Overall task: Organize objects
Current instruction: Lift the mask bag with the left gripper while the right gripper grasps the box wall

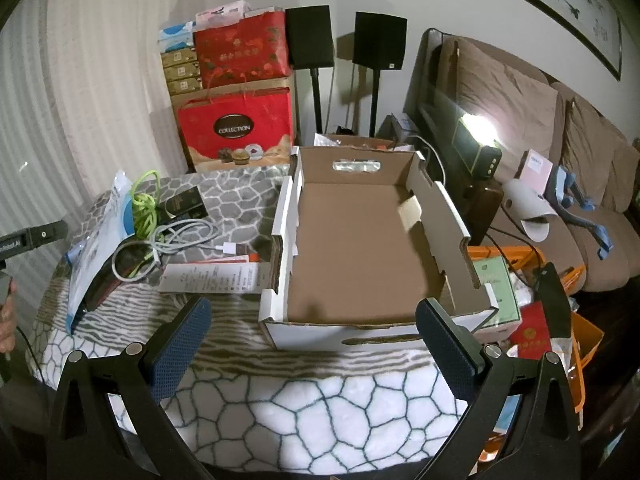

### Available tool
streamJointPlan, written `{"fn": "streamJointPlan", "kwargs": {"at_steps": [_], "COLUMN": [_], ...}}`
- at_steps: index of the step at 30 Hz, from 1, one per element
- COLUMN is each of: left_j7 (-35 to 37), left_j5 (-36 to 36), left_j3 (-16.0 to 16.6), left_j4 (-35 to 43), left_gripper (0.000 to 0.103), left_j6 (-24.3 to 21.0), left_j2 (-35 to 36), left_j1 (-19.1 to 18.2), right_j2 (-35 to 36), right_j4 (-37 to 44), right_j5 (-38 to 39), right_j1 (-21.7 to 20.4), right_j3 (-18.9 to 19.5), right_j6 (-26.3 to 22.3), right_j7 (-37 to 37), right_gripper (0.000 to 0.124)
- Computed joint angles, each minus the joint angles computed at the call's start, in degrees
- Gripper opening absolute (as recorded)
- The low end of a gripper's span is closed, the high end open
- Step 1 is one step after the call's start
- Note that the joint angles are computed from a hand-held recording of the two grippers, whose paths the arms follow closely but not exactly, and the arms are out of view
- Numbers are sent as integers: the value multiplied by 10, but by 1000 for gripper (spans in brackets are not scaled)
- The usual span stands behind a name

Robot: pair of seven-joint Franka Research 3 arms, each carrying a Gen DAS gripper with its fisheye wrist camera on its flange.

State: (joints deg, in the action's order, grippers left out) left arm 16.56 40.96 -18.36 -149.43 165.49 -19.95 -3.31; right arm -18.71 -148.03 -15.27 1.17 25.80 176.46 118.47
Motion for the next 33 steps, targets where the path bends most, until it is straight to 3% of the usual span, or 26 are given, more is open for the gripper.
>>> {"fn": "streamJointPlan", "kwargs": {"at_steps": [7,14,22,33], "left_j7": [16,-41,-86,-89], "left_j5": [25,113,179,185], "left_j3": [-30,-54,-30,1], "left_j4": [16,61,93,96], "left_gripper": [103,103,97,72], "left_j6": [-29,-116,-208,-206], "left_j2": [22,69,103,110], "left_j1": [-32,-62,-108,-127], "right_j2": [5,8,10,18], "right_j4": [0,-2,1,7], "right_j5": [-4,6,12,22], "right_j1": [-3,20,22,34], "right_j3": [2,-20,-18,-35], "right_j6": [2,3,0,-3], "right_j7": [2,-16,-21,-36], "right_gripper": [103,103,103,103]}}
